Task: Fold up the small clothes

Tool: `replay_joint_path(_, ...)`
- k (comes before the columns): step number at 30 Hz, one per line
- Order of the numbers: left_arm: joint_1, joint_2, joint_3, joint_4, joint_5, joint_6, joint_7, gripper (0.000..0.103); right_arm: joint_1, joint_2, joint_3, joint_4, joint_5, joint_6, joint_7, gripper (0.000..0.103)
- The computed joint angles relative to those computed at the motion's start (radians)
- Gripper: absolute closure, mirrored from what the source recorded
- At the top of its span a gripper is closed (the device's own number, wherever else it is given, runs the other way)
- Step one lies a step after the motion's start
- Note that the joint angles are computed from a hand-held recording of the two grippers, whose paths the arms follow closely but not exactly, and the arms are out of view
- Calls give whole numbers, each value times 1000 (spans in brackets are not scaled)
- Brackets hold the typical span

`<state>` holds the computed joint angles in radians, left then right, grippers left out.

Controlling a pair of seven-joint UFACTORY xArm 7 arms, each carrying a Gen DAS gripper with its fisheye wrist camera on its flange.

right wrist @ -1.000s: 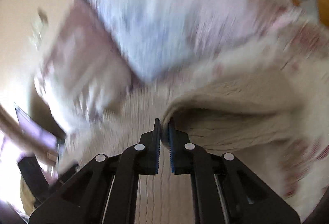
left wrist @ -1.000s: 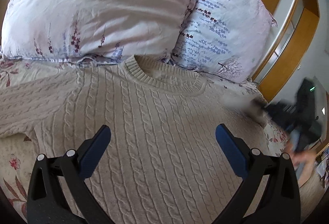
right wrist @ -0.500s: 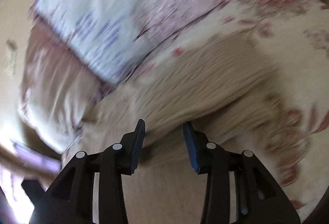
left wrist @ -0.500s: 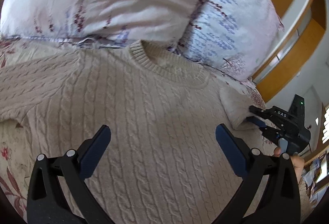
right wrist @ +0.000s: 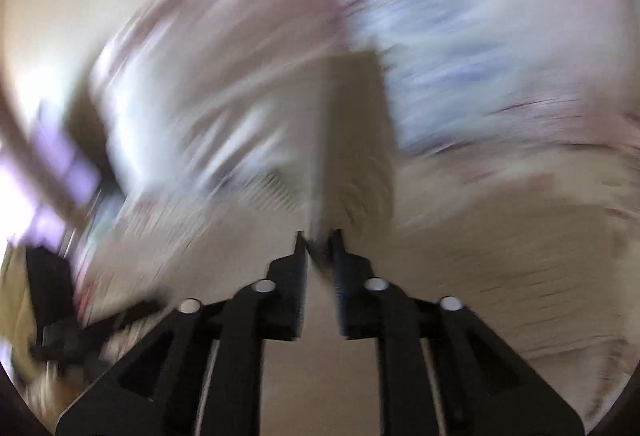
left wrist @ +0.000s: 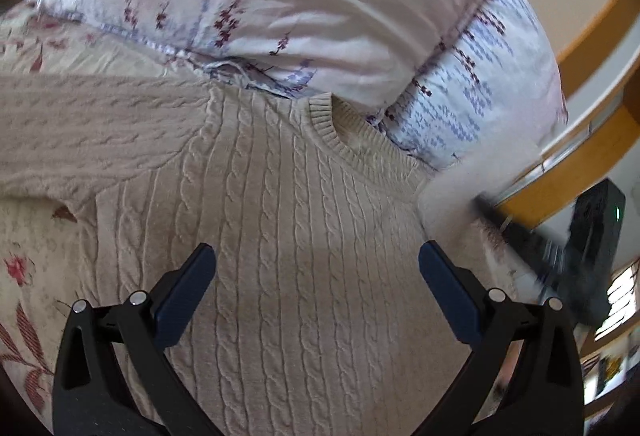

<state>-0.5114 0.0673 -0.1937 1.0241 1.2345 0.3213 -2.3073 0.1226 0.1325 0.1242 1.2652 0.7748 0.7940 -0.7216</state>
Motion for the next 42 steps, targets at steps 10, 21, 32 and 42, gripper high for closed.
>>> replay_joint_path(10,6,102,73,51,68,-216,-163,30,-100,-25,-95,-106,75,125,185,61)
replay_joint_path(21,21,251,108,159,-193,-328,75,93,-287,71,-120,-91,312,18,364,66)
replay_joint_path(32,-38,105,186,69,-275,-172,289,96,-278,35,-107,-124,320,-53,309,69)
replay_joint_path(42,-30,136,129,76,-536,-52,595,91,-167,-36,-118,-238,53,-318,484,95)
